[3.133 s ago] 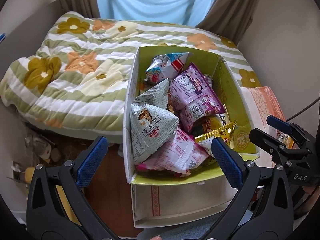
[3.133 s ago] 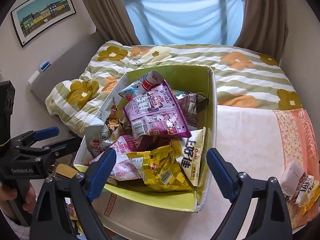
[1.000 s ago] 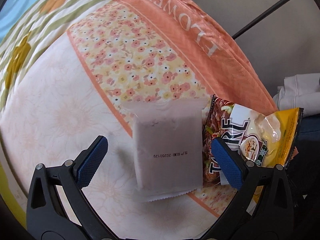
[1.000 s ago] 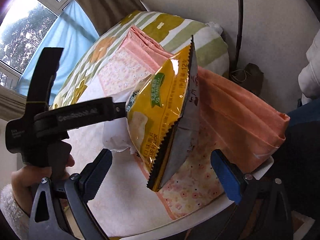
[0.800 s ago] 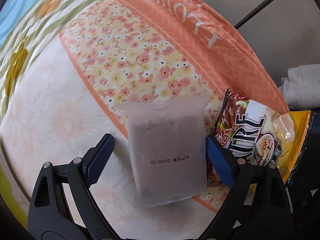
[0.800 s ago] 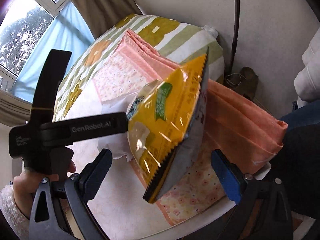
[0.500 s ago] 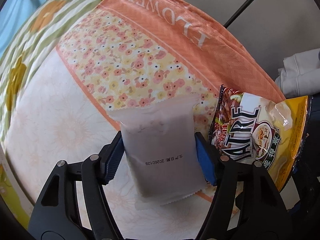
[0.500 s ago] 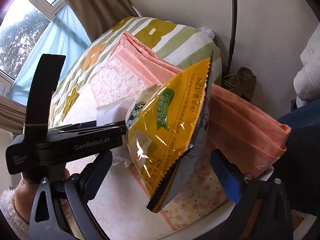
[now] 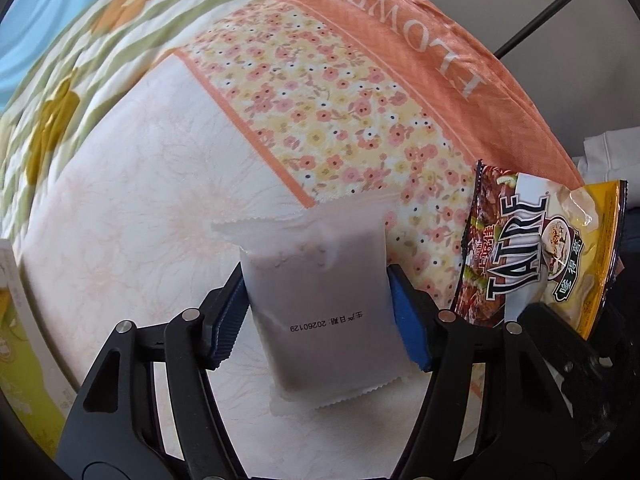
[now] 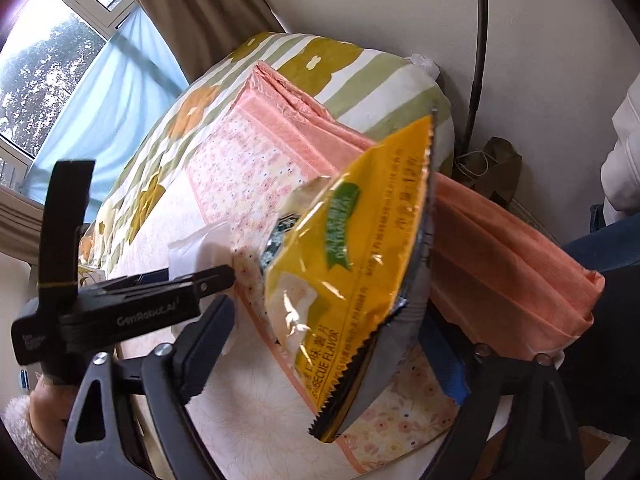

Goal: Organize snacks
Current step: 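Grasp the white square pack with the left tool while the right tool grasps the Tatre bag, then carry both packs over the box and open both tools to release them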

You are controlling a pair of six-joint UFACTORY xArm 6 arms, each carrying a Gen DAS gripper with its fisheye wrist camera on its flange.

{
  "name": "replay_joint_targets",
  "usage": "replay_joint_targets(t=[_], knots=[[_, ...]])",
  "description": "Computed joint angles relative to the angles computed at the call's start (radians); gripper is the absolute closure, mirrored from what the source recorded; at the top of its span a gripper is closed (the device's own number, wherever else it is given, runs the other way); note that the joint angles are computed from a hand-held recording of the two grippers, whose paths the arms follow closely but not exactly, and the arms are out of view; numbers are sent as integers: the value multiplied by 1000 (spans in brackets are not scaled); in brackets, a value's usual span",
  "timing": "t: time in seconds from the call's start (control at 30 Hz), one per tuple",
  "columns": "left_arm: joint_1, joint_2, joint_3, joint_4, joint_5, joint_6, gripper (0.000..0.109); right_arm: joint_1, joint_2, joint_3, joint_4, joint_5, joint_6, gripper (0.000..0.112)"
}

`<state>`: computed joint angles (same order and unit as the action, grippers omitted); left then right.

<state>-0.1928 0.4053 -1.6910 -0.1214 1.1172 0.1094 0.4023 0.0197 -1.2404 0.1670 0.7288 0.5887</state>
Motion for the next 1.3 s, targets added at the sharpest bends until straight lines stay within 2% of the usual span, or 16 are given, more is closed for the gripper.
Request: replay_joint_targets(t=[0.07,0.2,0.27,0.5,0.7,1.0,1.3], knots=[[4,-11,16,0,-6,-5,45,-12,9,-4,41,2,-11,47],[7,-35,45,4,-21,-19,46,-21,6,3,80,-10,-39,53],[-2,-84,92,7,-30,-40,46,-22,1,1,76,-7,-58,60],[2,-168,148,16,-53,-93,47,-22,-17,-12,94,-16,-142,63],[19,-258,184,24,-70,-164,48,-16,-4,-87,117,22,-260,63],[108,-448,248,71,-105,-299,48,27,118,-373,240,123,-539,63],[293,-637,345,120,-94,-343,48,132,330,-735,330,219,-660,63]])
